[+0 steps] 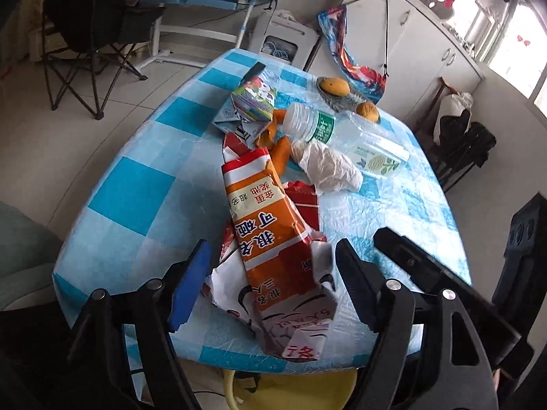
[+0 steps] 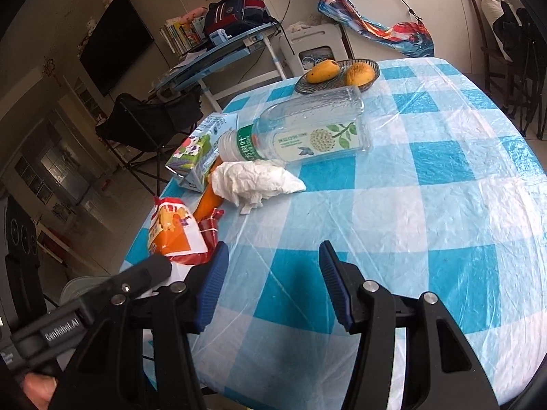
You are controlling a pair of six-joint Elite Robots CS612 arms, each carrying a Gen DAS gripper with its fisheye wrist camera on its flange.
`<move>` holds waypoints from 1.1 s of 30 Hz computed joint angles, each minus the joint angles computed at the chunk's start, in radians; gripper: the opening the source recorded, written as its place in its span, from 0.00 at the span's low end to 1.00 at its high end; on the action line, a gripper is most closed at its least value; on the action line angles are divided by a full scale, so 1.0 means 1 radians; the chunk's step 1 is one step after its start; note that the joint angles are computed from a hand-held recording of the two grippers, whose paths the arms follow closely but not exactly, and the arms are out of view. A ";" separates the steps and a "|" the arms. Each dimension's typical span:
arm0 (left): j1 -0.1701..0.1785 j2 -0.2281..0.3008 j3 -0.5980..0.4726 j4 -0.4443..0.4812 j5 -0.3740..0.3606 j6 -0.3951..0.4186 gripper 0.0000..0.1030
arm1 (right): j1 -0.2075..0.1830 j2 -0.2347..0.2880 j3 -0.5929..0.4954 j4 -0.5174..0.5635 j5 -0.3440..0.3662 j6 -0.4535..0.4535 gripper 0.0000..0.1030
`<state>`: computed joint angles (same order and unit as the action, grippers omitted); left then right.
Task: Collect trash
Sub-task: 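Lift the snack wrapper off the table with the left gripper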
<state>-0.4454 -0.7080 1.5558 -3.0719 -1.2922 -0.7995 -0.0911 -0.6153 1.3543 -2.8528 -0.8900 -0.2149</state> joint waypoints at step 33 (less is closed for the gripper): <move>0.025 -0.069 0.144 -0.330 0.203 -0.198 0.01 | 0.130 0.079 -0.197 0.155 -0.136 -0.033 0.28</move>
<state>-0.4206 -0.7773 1.6997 -3.4014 -1.0890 -0.9973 0.0389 -0.5366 1.1569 -2.6974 -1.0258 -0.2481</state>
